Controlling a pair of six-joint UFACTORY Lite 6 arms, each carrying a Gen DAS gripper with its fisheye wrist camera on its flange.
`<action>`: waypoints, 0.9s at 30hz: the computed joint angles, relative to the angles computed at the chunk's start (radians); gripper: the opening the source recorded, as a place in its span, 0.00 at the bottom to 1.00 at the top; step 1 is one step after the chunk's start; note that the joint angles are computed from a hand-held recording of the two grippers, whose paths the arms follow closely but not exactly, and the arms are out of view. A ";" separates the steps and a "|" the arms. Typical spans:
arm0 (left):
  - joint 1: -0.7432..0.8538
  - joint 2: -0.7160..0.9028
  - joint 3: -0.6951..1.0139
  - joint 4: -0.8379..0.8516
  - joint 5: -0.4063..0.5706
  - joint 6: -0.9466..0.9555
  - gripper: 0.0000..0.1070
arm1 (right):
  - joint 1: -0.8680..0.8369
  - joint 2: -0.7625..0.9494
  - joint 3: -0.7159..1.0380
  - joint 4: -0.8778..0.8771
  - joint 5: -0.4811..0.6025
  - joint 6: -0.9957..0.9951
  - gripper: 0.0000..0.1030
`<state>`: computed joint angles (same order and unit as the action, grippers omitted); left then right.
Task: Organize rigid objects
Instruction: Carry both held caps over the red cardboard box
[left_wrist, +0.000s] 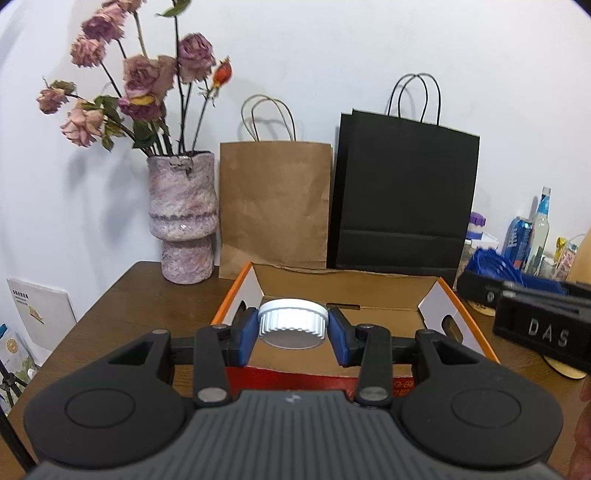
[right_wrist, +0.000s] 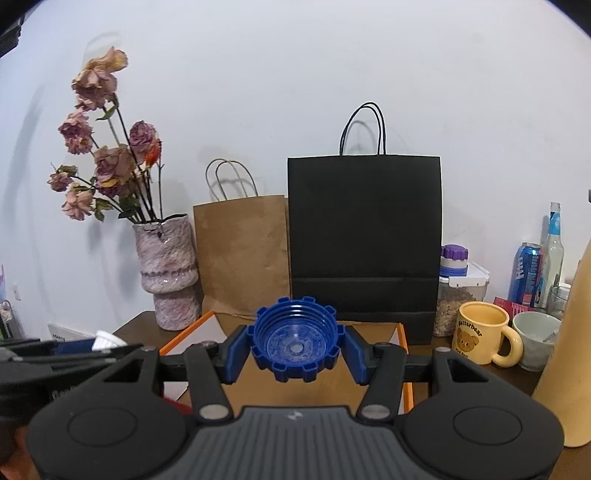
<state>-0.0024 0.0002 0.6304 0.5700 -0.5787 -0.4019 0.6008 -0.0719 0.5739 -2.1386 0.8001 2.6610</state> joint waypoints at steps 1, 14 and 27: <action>-0.008 0.017 0.015 -0.017 0.004 0.016 0.39 | -0.011 0.011 0.012 -0.011 -0.005 0.003 0.52; -0.134 0.211 0.285 -0.289 0.087 0.205 0.39 | -0.212 0.201 0.213 -0.216 -0.146 0.081 0.52; -0.187 0.514 0.597 -0.486 0.174 0.340 0.39 | -0.319 0.424 0.404 -0.313 -0.266 0.116 0.52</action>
<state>-0.1894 0.5138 1.2275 0.0835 -0.4043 -0.0620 0.2817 0.3520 0.9775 -2.4516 0.5336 2.7768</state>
